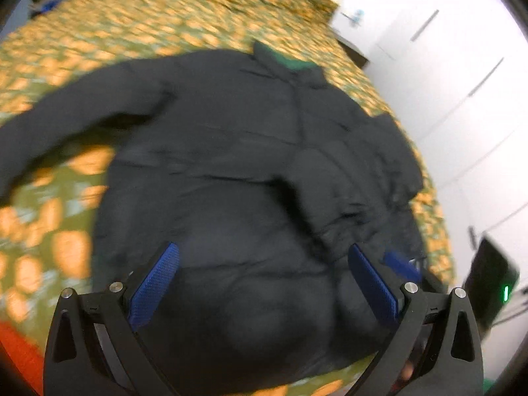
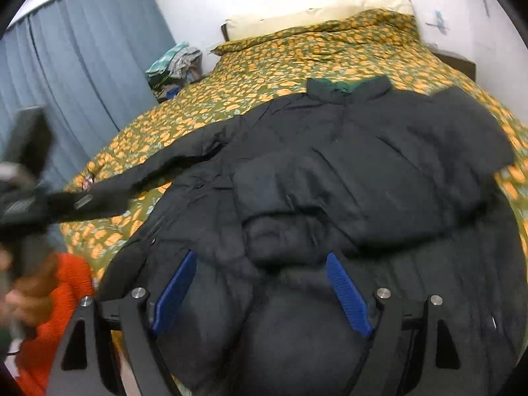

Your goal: Fold large clothes

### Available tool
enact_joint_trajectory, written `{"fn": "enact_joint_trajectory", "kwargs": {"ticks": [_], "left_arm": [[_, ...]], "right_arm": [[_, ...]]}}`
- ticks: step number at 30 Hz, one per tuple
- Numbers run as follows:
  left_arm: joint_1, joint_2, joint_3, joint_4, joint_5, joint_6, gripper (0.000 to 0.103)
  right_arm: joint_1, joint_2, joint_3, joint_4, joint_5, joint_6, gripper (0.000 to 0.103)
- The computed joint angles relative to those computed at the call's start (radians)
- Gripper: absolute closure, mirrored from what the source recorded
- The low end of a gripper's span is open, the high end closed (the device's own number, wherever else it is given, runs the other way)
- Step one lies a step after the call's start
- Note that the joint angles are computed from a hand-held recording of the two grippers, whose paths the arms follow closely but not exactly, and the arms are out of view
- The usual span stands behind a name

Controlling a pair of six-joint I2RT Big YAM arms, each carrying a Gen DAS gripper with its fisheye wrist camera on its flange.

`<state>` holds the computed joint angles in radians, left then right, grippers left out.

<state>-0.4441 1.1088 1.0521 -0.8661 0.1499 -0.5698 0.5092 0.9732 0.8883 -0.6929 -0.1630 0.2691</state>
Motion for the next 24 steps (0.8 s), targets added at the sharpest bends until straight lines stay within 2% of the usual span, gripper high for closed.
{"fn": "enact_joint_trajectory", "kwargs": {"ticks": [2, 4, 6, 8, 11, 13, 15, 20, 24], "left_arm": [[0.006, 0.107, 0.050, 0.036, 0.081, 0.008, 0.001], [-0.003, 0.203, 0.102, 0.042, 0.092, -0.001, 0.003], [-0.017, 0.287, 0.160, 0.030, 0.065, -0.005, 0.022], [-0.034, 0.356, 0.224, -0.012, 0.054, 0.021, 0.087], [-0.050, 0.398, 0.317, -0.090, -0.004, 0.058, 0.093], [-0.047, 0.418, 0.409, -0.135, -0.067, 0.134, 0.094], [-0.035, 0.444, 0.507, -0.170, -0.147, 0.204, 0.094], [0.019, 0.540, 0.693, -0.200, -0.314, 0.329, 0.094], [0.073, 0.599, 0.705, -0.212, -0.358, 0.337, 0.093]], "right_arm": [[0.001, -0.046, -0.028, -0.019, 0.004, 0.028, 0.020], [-0.018, -0.100, -0.057, -0.047, -0.007, 0.036, 0.020], [-0.010, -0.125, -0.073, -0.057, 0.000, 0.058, 0.020], [-0.005, -0.146, -0.086, -0.062, 0.004, 0.072, 0.020], [-0.018, -0.172, -0.101, -0.072, 0.005, 0.074, 0.020], [-0.040, -0.184, -0.109, -0.072, 0.004, 0.077, 0.020], [-0.076, -0.193, -0.117, -0.058, -0.031, 0.086, 0.020], [-0.119, -0.177, -0.119, -0.010, -0.080, 0.083, 0.020], [-0.156, -0.162, -0.107, -0.019, -0.095, 0.076, 0.020]]}}
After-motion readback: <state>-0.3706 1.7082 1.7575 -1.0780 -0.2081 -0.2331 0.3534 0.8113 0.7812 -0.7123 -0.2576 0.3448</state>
